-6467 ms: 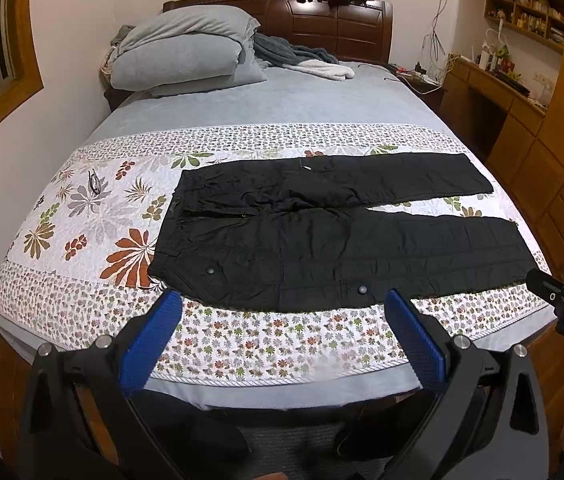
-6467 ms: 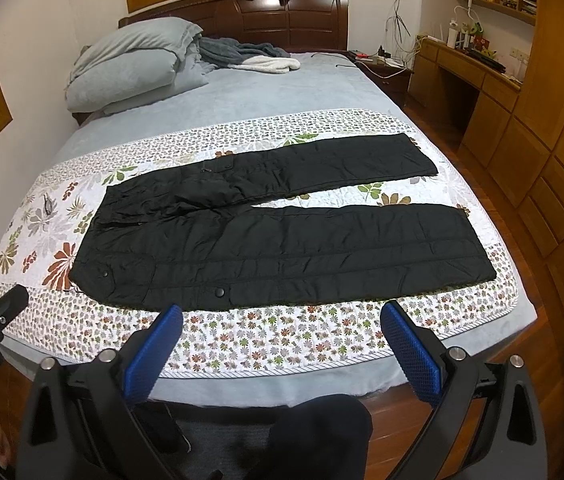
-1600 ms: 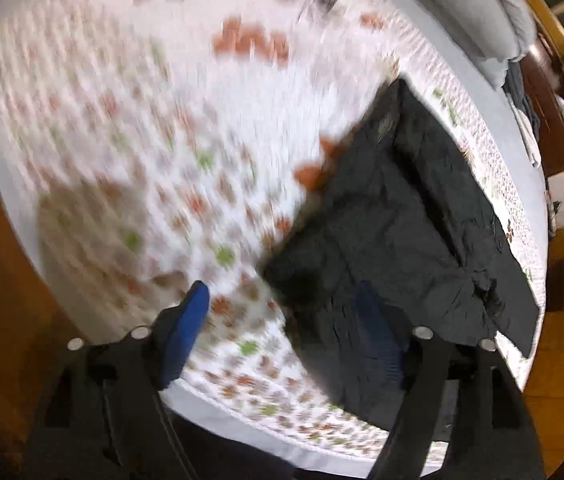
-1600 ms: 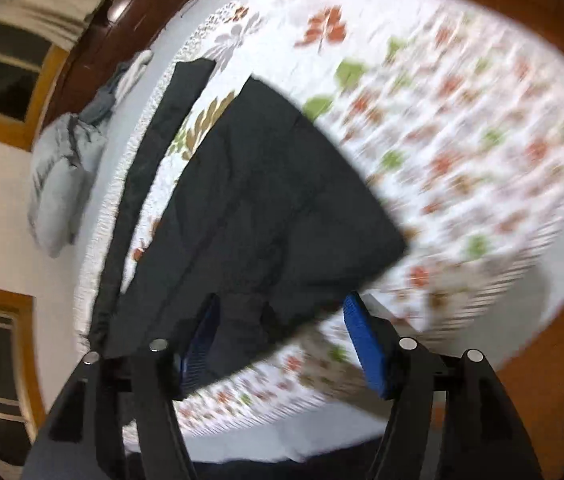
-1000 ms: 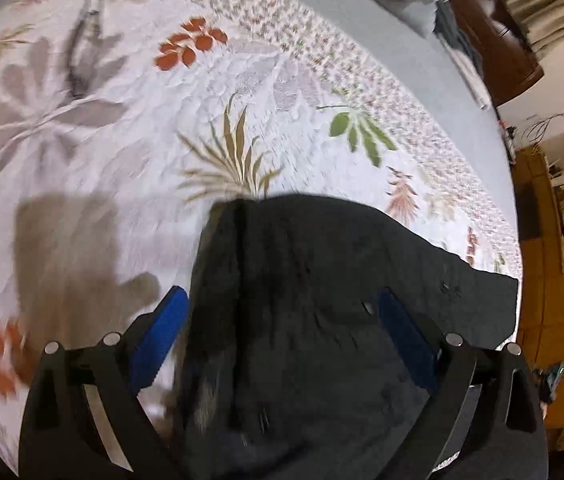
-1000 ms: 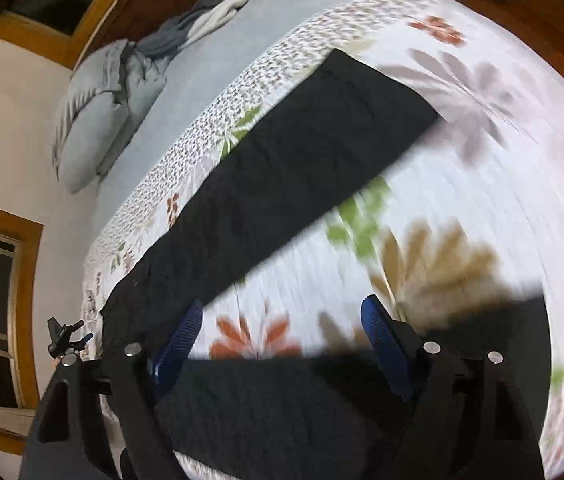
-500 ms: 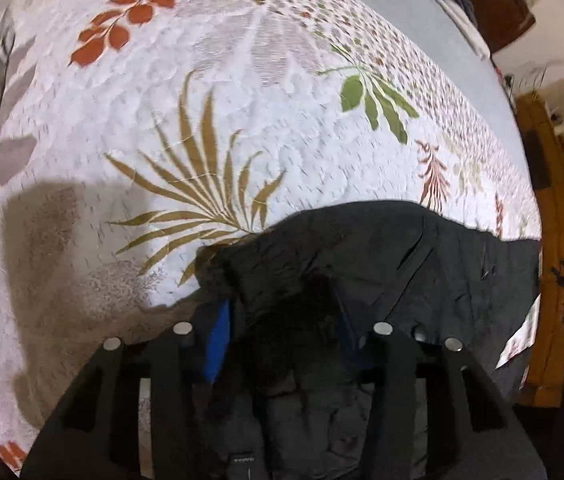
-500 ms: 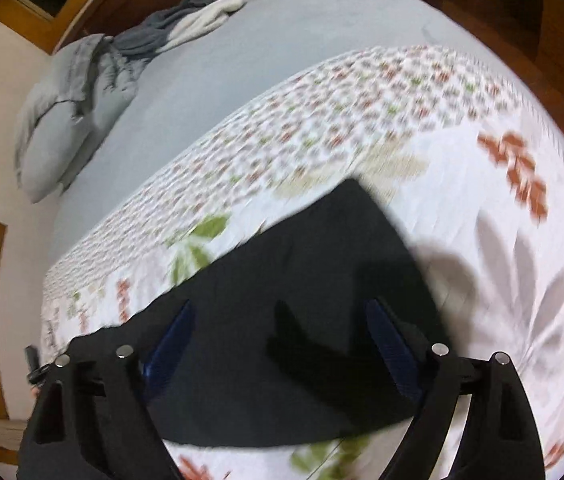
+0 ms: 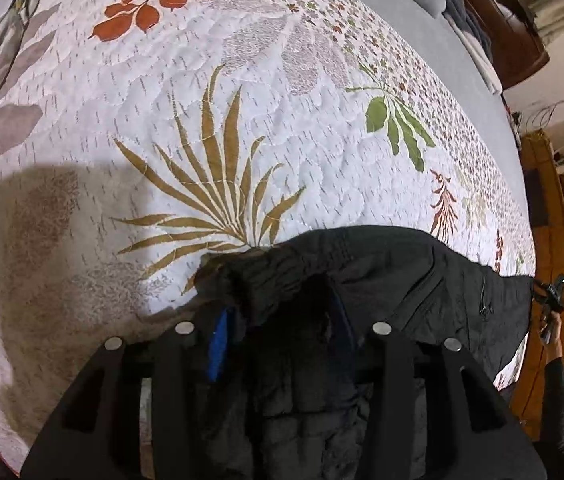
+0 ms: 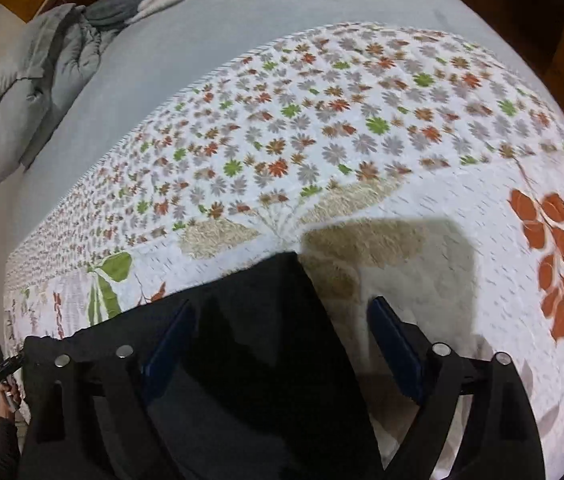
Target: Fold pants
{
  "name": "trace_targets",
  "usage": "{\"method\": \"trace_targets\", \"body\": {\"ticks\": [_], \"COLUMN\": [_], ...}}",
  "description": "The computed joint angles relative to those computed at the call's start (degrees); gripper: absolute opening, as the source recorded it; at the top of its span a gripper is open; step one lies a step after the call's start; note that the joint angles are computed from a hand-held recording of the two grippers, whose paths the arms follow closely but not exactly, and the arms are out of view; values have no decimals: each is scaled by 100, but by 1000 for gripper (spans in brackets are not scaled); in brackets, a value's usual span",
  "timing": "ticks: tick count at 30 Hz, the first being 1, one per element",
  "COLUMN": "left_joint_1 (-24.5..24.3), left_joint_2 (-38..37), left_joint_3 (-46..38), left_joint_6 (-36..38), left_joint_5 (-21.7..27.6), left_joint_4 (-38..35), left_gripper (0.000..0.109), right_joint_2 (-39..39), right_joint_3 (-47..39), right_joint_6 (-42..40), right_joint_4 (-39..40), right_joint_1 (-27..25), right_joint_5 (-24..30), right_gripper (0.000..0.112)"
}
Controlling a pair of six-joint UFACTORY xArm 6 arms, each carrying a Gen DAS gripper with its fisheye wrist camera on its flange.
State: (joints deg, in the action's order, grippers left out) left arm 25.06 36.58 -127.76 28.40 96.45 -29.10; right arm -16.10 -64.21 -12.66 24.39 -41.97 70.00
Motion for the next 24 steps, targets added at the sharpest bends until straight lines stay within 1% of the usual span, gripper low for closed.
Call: {"method": "trace_targets", "body": {"ticks": [3,4,6,7,9,10,11,12,14,17,24], "left_joint_1": [-12,-34,-77,-96,-124,-133,-141,-149,-125,-128,-100], "left_joint_2": [-233,-321,-427,-438,-476,-511,-599,-667,-725,-880,-1036], "left_joint_3": [374,499,622,618,644,688,808,896,942,1098,1011], "left_joint_6": [69,94,97,74,31,12,-4,-17,-72,-81,-262], "left_joint_5": [-240,-328,-429,-437,-524,-585,-715,-811,-895,-1025,-988], "left_joint_4": [18,73,188,225,287,301,313,325,279,278,107], "left_gripper": [45,42,39,37,34,32,26,17,17,15,14], "right_joint_2": [71,77,77,95,56,37,-3,-102,-227,-431,-942], "right_joint_3": [-5,-22,-41,-75,-65,-63,-53,-5,24,23,-35], "right_joint_6": [-141,-204,-350,-476,-459,-419,-383,-370,-336,-224,157], "right_joint_4": [189,247,373,506,343,311,364,385,309,212,-100], "right_joint_1": [-26,-47,-46,-56,45,32,-21,-42,-47,0,-4], "right_joint_5": [-16,36,158,331,322,354,361,282,216,158,148], "right_gripper": [94,93,77,64,44,20,15,14,11,10,8]}}
